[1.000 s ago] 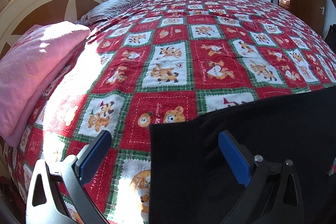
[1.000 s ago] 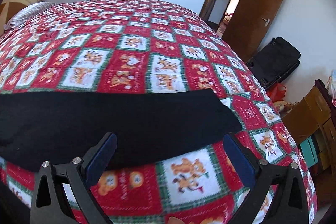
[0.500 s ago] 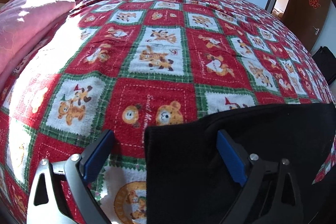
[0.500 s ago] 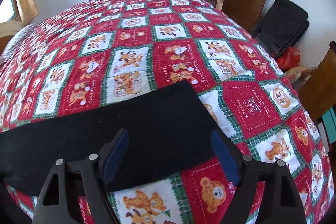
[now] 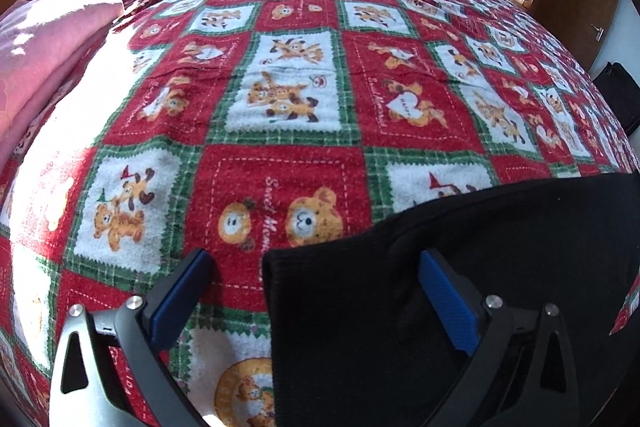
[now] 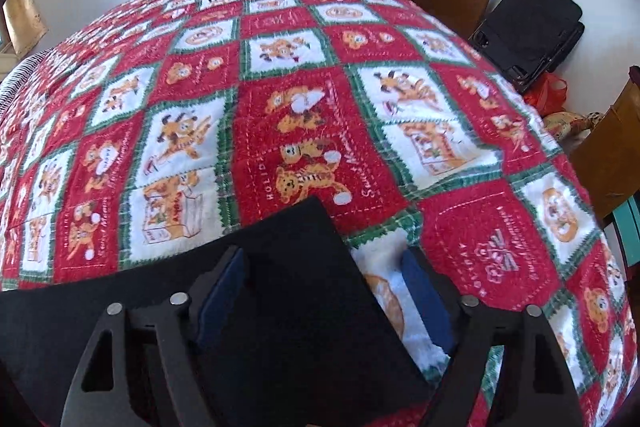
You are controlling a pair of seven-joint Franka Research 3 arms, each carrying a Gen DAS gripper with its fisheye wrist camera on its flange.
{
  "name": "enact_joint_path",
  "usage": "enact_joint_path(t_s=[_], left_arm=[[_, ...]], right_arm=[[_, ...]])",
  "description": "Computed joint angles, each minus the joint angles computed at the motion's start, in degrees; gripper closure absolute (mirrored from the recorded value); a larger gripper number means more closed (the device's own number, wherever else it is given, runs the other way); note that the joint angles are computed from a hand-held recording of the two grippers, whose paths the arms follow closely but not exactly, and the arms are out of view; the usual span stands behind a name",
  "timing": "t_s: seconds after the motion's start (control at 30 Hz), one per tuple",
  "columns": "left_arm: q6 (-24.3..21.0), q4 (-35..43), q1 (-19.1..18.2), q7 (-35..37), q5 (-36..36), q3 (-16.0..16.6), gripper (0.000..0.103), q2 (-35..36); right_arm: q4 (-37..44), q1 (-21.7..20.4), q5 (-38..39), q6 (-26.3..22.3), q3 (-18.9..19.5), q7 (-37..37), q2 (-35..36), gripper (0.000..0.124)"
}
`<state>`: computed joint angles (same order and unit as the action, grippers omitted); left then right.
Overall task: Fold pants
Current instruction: 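Lower both grippers onto the black pants' leg end and close them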
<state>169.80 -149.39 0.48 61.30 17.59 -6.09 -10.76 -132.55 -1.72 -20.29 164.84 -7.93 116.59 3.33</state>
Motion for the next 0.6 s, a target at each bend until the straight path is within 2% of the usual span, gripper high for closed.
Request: enact_joint_path(t_s=[0.07, 0.1, 0.2, 0.33, 0.4, 0.43, 0.5, 0.6], left_arm=[[1.36, -0.47, 2.09, -2.88, 4.12, -1.74, 0.003, -0.46], [2.48, -0.86, 1.52, -1.95, 3.89, -1.12, 0.007, -0.52], [3.96, -1.08, -1.23, 2.44, -0.07, 1.74, 0.009, -0.07], [5.93, -0.67, -1.1, 4.57, -1.45, 2.02, 0.01, 0.3], [5.43, -0.16, -4.97, 9.82, -6.89, 5.02, 0.01, 1.06], [5.4, -0.02, -5.05, 10.81, -7.9, 5.04, 0.011, 1.22], [6.61, -0.9, -10.3, 17.57, -16.09, 9.18, 0.022, 0.76], [7.22, -1.61, -12.52, 22.56, -21.68, 10.76, 0.031, 0.2]], right_arm=[[-0.48, -0.08, -0.51, 1.76, -0.26, 0.36, 0.19, 0.048], [-0.7, -0.12, -0.1, 2.11, -0.2, -0.47, 0.09, 0.051], [-1.18, -0.15, 0.82, 2.82, -0.01, -2.84, -0.17, 0.062], [-0.66, -0.25, 3.96, 2.42, 0.32, -6.18, 0.14, 0.065], [-0.85, -0.22, 5.07, 2.82, 0.3, -7.05, 0.08, 0.065], [-0.87, -0.24, 5.84, 2.98, 0.35, -7.63, 0.14, 0.065], [-1.14, -0.47, 8.91, 3.44, 0.63, -9.87, 0.06, 0.065], [-1.34, -0.3, 9.42, 3.44, 0.46, -10.9, -0.19, 0.07]])
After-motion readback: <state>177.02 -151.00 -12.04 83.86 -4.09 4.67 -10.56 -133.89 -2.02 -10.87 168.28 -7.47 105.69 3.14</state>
